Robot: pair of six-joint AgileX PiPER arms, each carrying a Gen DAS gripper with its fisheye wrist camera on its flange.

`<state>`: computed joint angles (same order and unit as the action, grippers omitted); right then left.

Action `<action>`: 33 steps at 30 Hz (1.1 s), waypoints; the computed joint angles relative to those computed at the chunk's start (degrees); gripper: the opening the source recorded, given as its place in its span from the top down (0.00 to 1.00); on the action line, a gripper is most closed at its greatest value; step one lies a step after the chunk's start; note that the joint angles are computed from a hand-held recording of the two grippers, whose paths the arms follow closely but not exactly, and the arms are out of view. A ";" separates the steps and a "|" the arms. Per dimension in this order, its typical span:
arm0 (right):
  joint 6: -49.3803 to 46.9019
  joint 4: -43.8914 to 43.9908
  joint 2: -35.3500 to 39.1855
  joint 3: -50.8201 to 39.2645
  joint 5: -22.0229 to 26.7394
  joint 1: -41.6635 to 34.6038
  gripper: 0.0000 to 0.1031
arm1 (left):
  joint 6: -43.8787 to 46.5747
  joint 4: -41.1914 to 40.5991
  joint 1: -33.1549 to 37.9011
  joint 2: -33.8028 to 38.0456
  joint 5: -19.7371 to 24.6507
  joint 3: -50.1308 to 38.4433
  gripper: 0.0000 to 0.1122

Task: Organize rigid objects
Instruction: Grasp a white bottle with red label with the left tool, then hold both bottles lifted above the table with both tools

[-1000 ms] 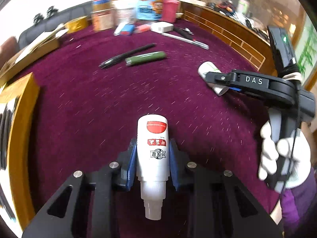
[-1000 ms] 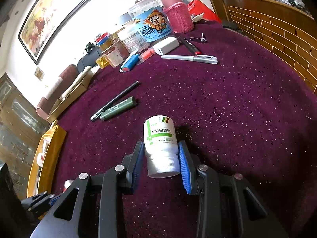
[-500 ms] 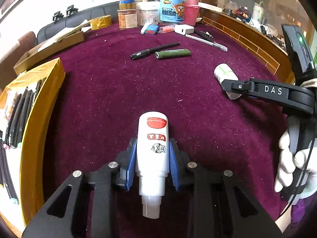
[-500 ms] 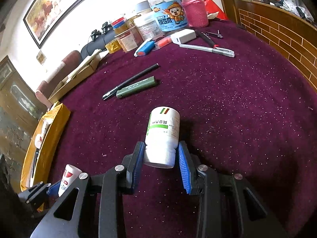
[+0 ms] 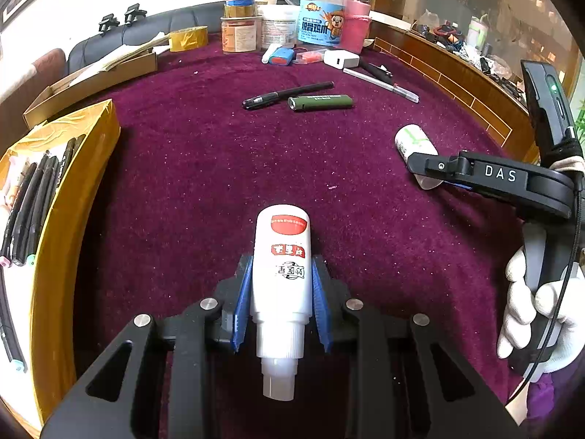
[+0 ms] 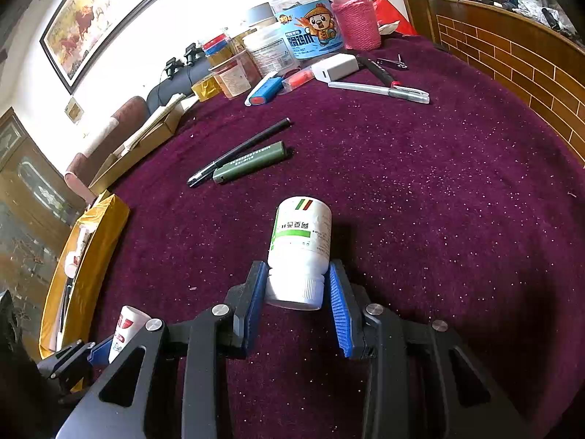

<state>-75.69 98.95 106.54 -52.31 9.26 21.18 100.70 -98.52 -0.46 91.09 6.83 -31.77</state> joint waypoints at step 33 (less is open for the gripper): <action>5.51 -4.88 -0.33 -0.60 -3.28 1.40 0.58 | -0.90 1.28 2.71 0.06 3.52 0.25 0.76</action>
